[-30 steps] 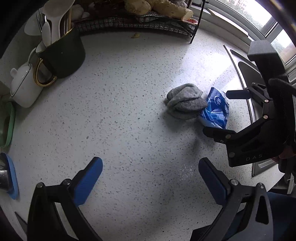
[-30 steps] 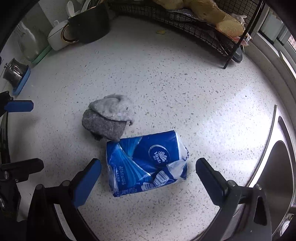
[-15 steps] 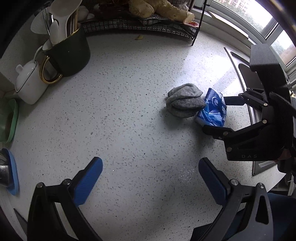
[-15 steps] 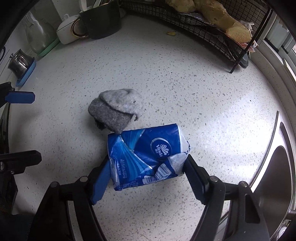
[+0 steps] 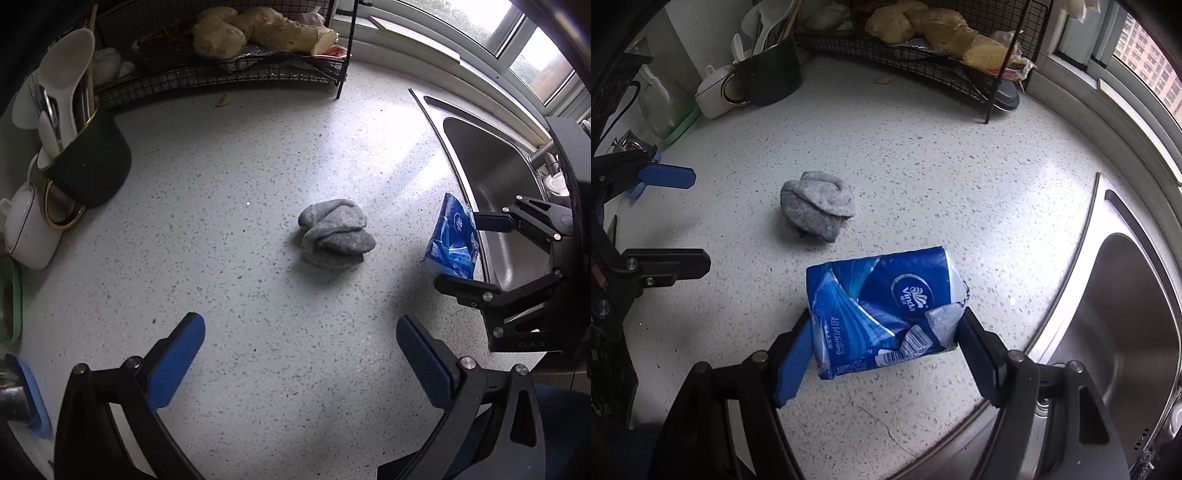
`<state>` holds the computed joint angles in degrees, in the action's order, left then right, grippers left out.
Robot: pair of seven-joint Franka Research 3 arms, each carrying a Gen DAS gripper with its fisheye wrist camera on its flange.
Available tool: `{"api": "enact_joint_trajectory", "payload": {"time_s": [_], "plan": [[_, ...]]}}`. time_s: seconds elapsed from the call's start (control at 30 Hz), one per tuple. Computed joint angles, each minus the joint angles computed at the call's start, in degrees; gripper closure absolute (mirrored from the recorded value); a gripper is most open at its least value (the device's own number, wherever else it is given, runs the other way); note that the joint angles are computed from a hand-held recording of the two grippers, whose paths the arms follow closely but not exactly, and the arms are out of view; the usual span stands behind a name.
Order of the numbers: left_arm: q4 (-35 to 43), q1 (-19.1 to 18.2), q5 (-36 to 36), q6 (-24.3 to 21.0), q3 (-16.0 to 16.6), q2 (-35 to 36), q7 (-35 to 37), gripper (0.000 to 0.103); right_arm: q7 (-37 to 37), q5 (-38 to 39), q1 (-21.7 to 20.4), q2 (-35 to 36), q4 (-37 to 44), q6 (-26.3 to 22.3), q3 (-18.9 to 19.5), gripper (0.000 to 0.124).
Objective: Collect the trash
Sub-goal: 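Grasp the grey cloth with the left tool while the right tool holds the tissue pack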
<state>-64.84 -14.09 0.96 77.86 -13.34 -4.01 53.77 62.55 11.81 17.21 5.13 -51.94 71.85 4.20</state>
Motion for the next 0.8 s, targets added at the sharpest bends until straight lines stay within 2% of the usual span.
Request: {"api": "enact_joint_trajectory", "payload": {"time_s": [0.2,0.27,0.57,0.63,0.67,0.73,0.8], "plan": [[5.6,-0.2,-0.3,0.4,0.0,5.9,3.5,0.000,3.1,0.2,-2.0,-1.0,-0.4,-0.1,-1.4,0.051],[6.7,-0.2,-0.3,0.4,0.1,7.4,4.6,0.000,3.1,0.6,-3.3,0.3,2.0,-1.5,-2.1,0.051],[9.7,-0.3,0.1,-0.3,0.2,12.7,8.1,0.002,7.4,0.1,-4.8,-0.3,1.8,-2.1,-2.5,0.051],[9.9,-0.4,0.2,-0.4,0.2,13.3,8.5,0.011,7.5,0.4,-5.1,-0.8,1.2,-1.4,-2.5,0.051],[9.6,-0.5,0.2,-0.3,0.3,13.3,8.4,0.019,7.6,0.2,-5.1,-0.8,1.3,-1.2,-2.5,0.051],[9.1,-0.5,0.2,0.3,0.3,13.3,8.1,0.024,8.0,0.2,-5.1,-0.4,2.1,-1.4,-2.4,0.051],[9.6,-0.7,0.3,0.1,0.2,13.6,8.1,0.033,8.4,0.3,-5.3,-0.6,2.0,-1.5,-2.5,0.051]]}}
